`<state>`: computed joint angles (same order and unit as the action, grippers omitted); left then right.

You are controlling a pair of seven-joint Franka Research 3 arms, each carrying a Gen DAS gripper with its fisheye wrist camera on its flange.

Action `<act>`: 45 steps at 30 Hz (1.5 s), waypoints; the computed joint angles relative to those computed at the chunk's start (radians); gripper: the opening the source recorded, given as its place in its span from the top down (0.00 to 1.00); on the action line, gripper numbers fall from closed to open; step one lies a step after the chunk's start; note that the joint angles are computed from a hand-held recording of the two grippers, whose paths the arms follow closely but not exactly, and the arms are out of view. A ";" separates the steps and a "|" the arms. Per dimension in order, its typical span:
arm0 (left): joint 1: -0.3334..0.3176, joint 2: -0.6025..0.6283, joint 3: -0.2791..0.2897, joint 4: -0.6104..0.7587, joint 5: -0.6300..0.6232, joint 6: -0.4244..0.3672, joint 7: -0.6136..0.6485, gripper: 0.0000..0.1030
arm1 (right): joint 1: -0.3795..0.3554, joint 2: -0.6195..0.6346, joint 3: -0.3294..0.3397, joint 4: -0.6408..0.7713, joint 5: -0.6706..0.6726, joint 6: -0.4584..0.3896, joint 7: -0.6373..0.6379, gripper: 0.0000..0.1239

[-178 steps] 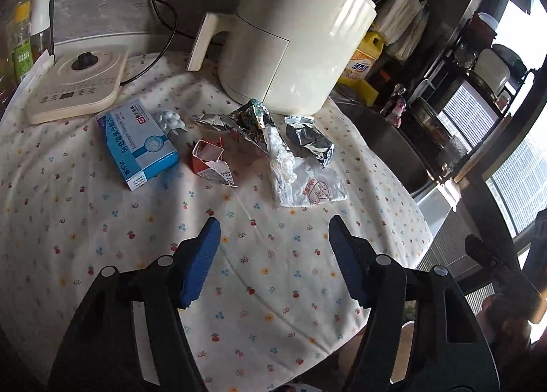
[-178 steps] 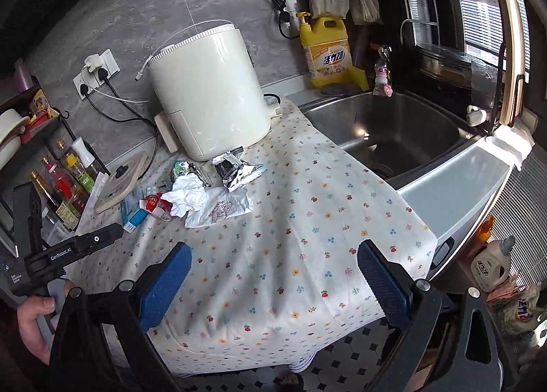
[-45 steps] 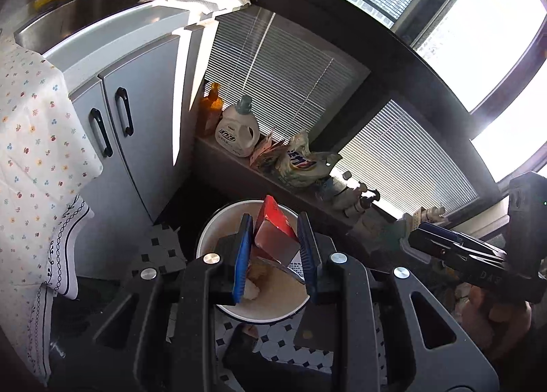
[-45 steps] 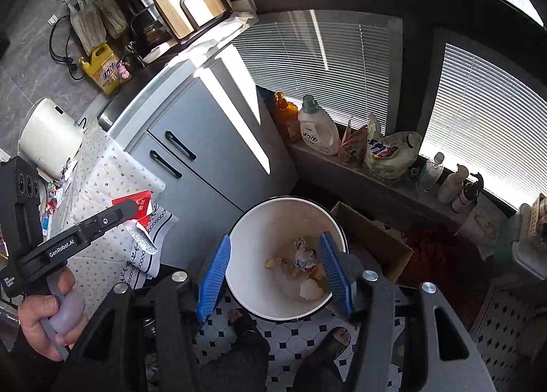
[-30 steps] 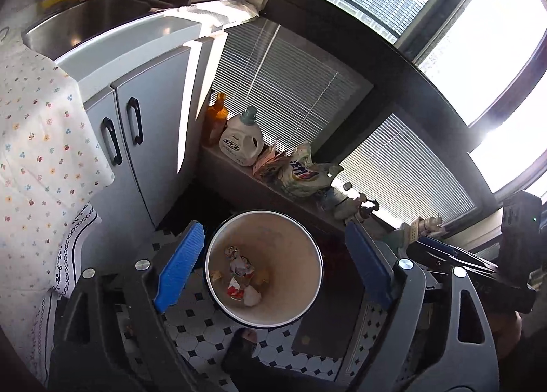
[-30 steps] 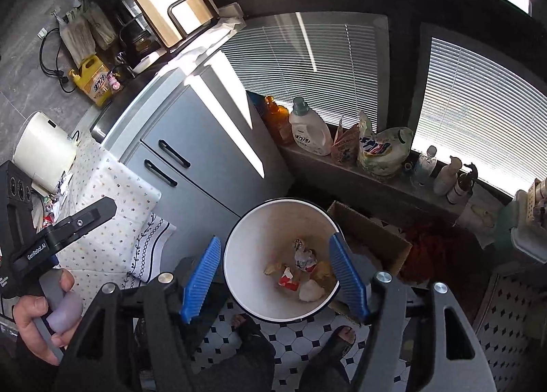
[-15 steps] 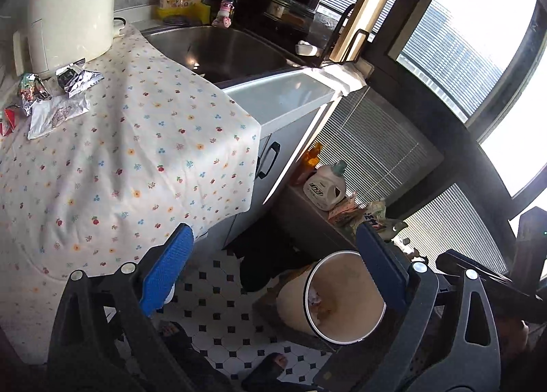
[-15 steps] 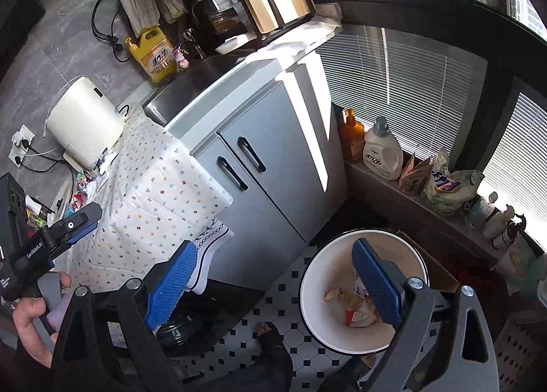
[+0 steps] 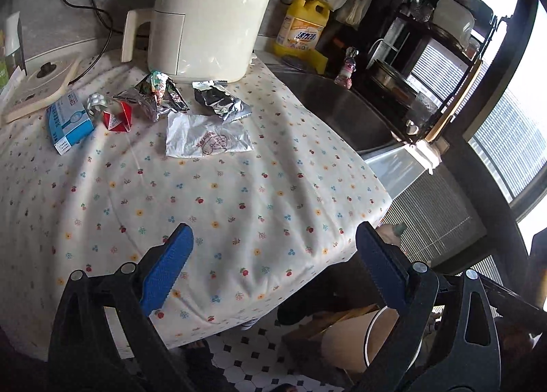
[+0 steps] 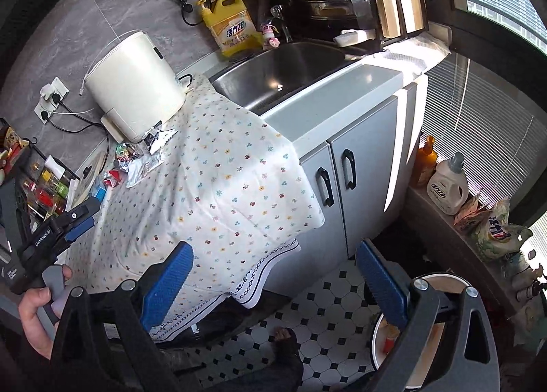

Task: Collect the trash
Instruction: 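Move both tools back over the remaining trash on the counter, then grasp a red scrap with the left gripper while the right gripper grasps the white plastic bag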

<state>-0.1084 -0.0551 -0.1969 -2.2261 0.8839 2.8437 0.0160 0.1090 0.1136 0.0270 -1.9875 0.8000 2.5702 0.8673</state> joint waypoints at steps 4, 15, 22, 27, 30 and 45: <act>0.045 -0.046 0.027 -0.059 0.022 0.027 -0.018 0.08 | 0.036 0.036 0.027 0.043 -0.027 0.021 0.030 0.25; 0.180 -0.042 0.084 -0.109 -0.037 0.159 0.112 0.35 | 0.122 0.166 0.076 0.192 -0.155 0.080 0.198 0.27; 0.195 0.032 0.136 -0.080 -0.334 0.211 0.466 0.56 | 0.166 0.249 0.087 0.288 -0.238 0.113 0.330 0.27; 0.213 0.088 0.144 -0.031 -0.459 0.199 0.619 0.62 | 0.192 0.300 0.079 0.349 -0.315 0.114 0.429 0.28; 0.220 0.125 0.138 0.000 -0.545 0.177 0.720 0.66 | 0.202 0.326 0.078 0.381 -0.352 0.116 0.471 0.28; 0.211 0.167 0.168 0.063 -0.554 0.130 0.803 0.96 | 0.245 0.499 0.096 0.644 -0.464 0.007 0.553 0.31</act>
<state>0.1029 0.1123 -0.0292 -2.1630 0.3303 2.9739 0.8193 0.3542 0.6130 0.1232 -1.3437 0.3362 2.5767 1.4203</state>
